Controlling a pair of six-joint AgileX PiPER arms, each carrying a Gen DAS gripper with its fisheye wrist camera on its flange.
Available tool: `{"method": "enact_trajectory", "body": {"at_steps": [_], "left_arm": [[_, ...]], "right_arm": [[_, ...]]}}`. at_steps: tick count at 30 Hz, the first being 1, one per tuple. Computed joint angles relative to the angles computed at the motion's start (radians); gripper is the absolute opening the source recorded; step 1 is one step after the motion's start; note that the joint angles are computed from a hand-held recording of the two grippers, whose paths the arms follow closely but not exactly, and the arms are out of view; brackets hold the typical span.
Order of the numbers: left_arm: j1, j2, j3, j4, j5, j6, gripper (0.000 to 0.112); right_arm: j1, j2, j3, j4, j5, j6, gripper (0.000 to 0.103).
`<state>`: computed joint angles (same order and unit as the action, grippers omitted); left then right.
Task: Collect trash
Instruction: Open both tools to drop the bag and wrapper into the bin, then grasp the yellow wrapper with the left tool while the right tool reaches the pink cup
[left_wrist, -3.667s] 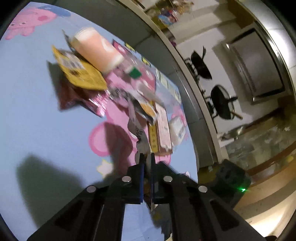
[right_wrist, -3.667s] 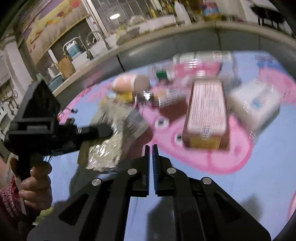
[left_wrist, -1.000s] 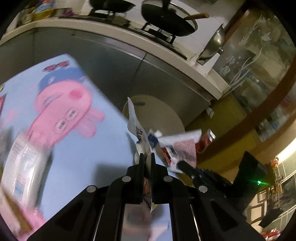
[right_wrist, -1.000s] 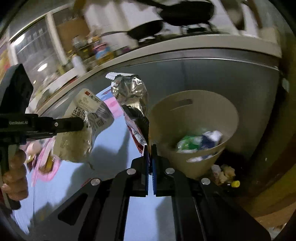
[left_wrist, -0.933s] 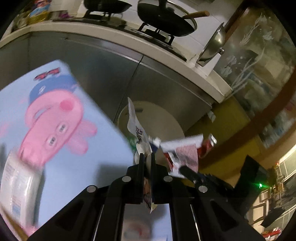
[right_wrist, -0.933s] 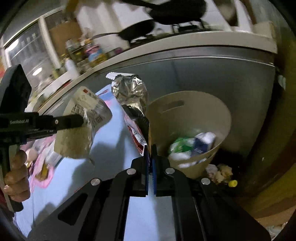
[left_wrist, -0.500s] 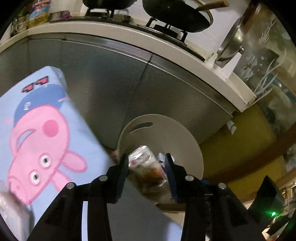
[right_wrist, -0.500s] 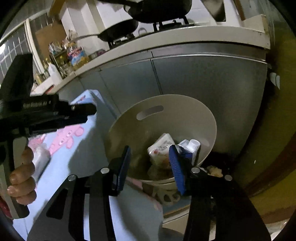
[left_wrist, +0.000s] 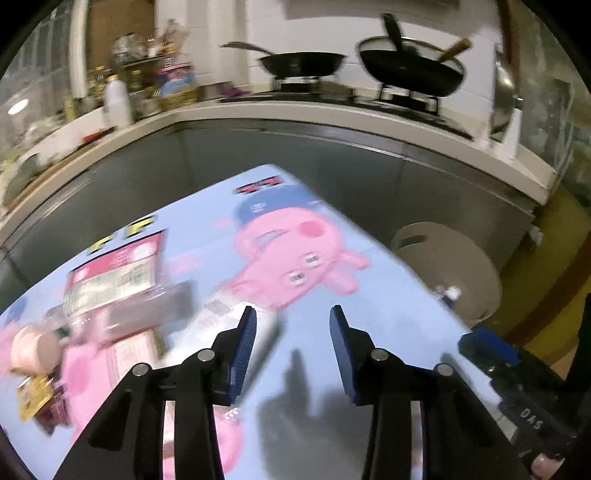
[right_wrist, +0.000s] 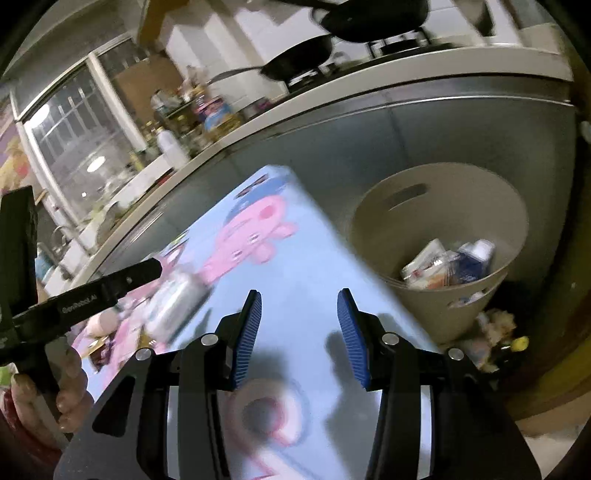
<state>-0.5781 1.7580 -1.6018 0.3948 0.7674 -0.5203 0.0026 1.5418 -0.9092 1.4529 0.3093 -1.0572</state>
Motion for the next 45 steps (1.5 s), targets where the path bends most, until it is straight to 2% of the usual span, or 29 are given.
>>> {"method": "enact_trajectory", "body": {"at_steps": [5, 9, 19, 23, 28, 32, 36, 39, 43, 45], "left_arm": [[0.068, -0.14, 0.178, 0.042, -0.018, -0.053, 0.041], [0.125, -0.23, 0.287, 0.051, -0.04, -0.068, 0.041], [0.29, -0.356, 0.468, -0.024, -0.105, -0.004, 0.041], [0.357, -0.397, 0.537, -0.056, -0.134, 0.039, 0.041], [0.459, -0.422, 0.605, -0.128, -0.168, 0.13, 0.041], [0.572, -0.439, 0.656, -0.227, -0.201, 0.252, 0.041], [0.723, -0.464, 0.707, -0.402, -0.23, 0.463, 0.041], [0.866, -0.478, 0.734, -0.59, -0.231, 0.688, 0.043], [1.023, -0.461, 0.72, -0.812, -0.182, 0.917, 0.043], [1.089, -0.451, 0.705, -0.898, -0.154, 1.0, 0.043]], "right_arm": [[0.132, -0.02, -0.002, -0.072, -0.016, 0.109, 0.043], [0.237, -0.019, -0.034, -0.234, -0.047, 0.287, 0.043], [0.423, 0.001, -0.112, -0.701, -0.063, 0.772, 0.043], [0.475, 0.026, -0.145, -0.837, -0.053, 0.912, 0.043], [0.522, 0.071, -0.193, -0.935, -0.028, 1.013, 0.043], [0.557, 0.108, -0.233, -1.015, -0.006, 1.095, 0.043], [0.597, 0.148, -0.292, -1.112, 0.021, 1.185, 0.043], [0.621, 0.184, -0.361, -1.136, 0.051, 1.193, 0.043], [0.631, 0.294, -0.553, -1.041, 0.155, 1.093, 0.043], [0.638, 0.377, -0.699, -1.016, 0.221, 1.076, 0.043]]}}
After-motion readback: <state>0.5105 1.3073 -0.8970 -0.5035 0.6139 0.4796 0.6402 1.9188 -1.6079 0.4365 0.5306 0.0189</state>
